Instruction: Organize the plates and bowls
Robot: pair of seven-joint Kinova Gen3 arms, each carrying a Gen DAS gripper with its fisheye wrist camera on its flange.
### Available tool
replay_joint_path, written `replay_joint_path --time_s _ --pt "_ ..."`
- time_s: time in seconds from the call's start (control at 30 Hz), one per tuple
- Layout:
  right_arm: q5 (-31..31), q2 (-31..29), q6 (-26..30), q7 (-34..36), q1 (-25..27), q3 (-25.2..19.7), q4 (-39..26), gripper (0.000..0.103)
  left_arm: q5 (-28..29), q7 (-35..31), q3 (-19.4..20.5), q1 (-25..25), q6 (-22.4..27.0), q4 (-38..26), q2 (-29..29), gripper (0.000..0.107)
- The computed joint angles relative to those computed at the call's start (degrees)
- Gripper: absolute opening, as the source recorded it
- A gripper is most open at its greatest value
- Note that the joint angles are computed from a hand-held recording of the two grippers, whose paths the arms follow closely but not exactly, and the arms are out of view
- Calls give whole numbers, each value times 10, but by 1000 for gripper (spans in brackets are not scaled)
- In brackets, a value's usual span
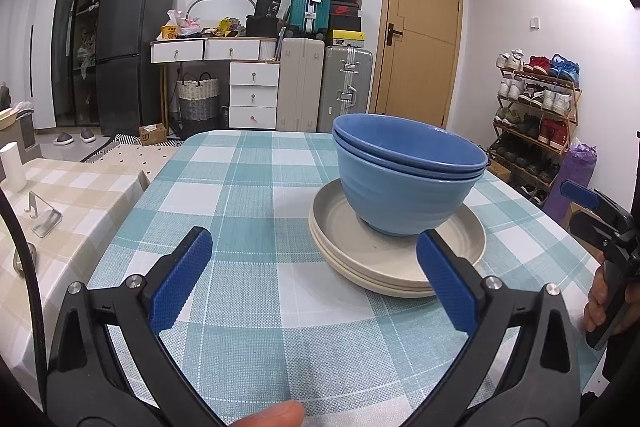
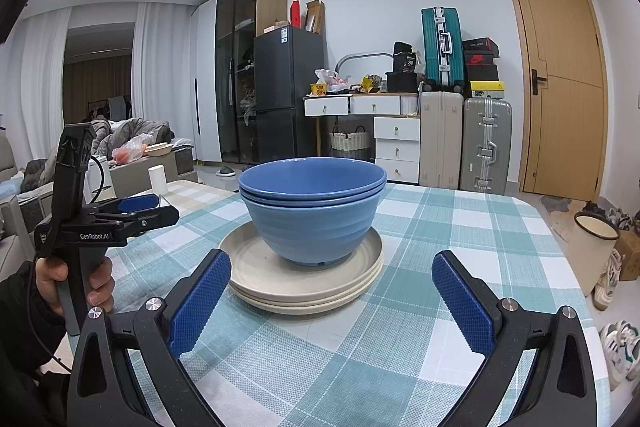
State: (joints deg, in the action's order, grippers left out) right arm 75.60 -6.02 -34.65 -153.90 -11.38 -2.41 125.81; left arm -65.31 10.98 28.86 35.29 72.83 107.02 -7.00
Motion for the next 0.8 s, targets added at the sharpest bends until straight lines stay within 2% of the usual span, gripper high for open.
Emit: replay_joint_path --time_s 0.8 --pt "5 0 0 -5 1 0 -2 103 -3 6 -1 2 -2 4 1 102"
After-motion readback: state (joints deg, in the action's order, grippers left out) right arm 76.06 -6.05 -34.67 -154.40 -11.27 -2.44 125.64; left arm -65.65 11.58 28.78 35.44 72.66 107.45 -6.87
